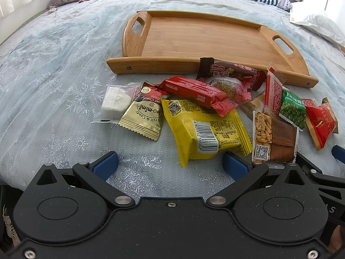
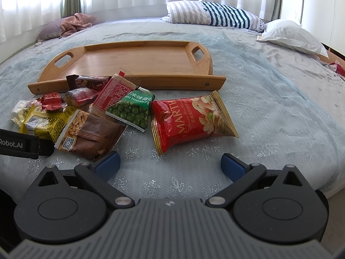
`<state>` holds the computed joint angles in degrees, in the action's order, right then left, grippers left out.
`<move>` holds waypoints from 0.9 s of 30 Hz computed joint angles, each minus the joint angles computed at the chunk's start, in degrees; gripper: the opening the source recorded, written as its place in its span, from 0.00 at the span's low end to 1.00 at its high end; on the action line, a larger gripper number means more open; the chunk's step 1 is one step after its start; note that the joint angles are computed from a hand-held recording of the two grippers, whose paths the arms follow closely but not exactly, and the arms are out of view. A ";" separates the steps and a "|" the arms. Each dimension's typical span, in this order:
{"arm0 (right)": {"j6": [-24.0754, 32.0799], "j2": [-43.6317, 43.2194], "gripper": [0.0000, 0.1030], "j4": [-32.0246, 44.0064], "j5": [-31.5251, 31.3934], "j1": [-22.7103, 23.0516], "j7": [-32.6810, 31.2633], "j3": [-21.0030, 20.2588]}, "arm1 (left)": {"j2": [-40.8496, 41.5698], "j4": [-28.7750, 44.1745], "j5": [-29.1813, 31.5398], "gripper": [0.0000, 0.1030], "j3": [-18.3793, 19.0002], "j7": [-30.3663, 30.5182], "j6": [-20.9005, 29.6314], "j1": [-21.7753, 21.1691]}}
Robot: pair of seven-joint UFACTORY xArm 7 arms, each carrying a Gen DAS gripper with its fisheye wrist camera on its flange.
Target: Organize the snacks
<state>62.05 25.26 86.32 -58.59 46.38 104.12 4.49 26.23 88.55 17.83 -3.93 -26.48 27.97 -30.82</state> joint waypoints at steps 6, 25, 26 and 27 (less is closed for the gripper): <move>-0.80 -1.40 1.00 -2.96 -3.57 0.38 2.59 0.04 | -0.12 -0.69 -1.53 1.00 -0.83 2.68 -1.34 1.37; 3.69 -5.21 1.00 -6.90 -9.11 0.43 4.97 2.16 | -6.38 -11.26 4.12 0.85 1.11 0.68 -15.85 0.45; 4.41 -5.40 1.00 -6.91 -9.59 0.40 5.17 2.32 | -6.85 -11.76 4.54 0.80 1.55 0.34 -16.87 0.02; 5.20 -5.54 0.99 -7.03 -10.29 0.39 5.50 2.39 | -7.31 -12.26 5.42 0.78 2.40 -0.51 -18.12 -0.72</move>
